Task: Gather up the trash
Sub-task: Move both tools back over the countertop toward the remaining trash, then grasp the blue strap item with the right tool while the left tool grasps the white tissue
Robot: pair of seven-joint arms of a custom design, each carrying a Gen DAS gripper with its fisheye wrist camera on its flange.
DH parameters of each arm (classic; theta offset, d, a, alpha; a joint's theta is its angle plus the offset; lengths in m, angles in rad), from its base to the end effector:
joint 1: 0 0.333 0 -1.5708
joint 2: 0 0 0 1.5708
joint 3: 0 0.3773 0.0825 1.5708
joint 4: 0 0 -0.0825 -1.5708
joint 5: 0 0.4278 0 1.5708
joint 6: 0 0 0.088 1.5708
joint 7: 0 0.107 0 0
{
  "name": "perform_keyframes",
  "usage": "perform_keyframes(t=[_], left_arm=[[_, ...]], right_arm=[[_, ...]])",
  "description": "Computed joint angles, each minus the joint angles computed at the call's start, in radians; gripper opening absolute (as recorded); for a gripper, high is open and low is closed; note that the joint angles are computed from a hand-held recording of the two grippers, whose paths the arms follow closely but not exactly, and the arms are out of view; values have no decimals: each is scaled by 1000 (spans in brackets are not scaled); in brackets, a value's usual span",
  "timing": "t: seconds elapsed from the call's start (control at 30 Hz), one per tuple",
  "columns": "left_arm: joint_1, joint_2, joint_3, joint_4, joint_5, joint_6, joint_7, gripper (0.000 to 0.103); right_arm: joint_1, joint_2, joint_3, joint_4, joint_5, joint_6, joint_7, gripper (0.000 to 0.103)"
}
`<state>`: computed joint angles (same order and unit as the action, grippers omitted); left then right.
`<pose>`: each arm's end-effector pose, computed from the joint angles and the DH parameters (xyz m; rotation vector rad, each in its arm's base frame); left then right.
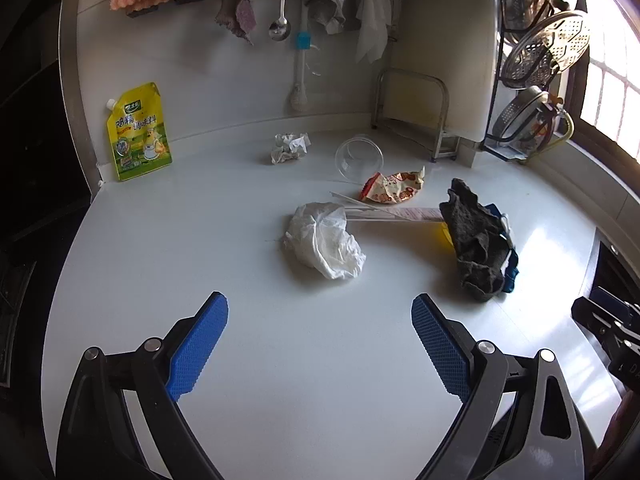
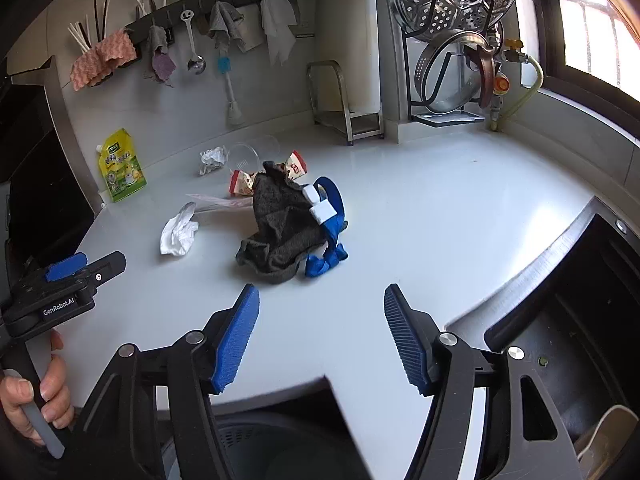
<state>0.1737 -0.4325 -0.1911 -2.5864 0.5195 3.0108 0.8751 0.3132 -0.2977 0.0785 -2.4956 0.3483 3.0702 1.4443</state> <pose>0.4538 -0.0519 0.5252 -1.8216 1.5312 -0.7376 0.4704 0.1677 0.5285 -1.7860 1.4761 -0.5001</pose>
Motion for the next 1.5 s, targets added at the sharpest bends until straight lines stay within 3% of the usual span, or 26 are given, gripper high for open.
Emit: perform_keyframes(t=[0.23,0.53,0.73,0.97,1.17,1.5], left_arm=[[34,123,-13,97,45,-13,-36,92],[-9,208,38,152,64,-37,-42,92],[-60,234,85,162,-9,-47,22,92],[-50,236,69,168,13,-54,7,92],[-55,234,71,168,16,-57,8,92],[-55,235,65,174,34,-62,-8,92]], right_arm=[[-27,147,-1,138,-29,-34,5,63],[-42,289,-3,277,-94,-90,45,63],[-37,322,-8,306,-58,-104,15,62],[-36,325,7,325,119,-140,-162,31],[-32,305,5,321,259,-149,-272,27],[-34,322,-4,338,238,-155,-245,26]])
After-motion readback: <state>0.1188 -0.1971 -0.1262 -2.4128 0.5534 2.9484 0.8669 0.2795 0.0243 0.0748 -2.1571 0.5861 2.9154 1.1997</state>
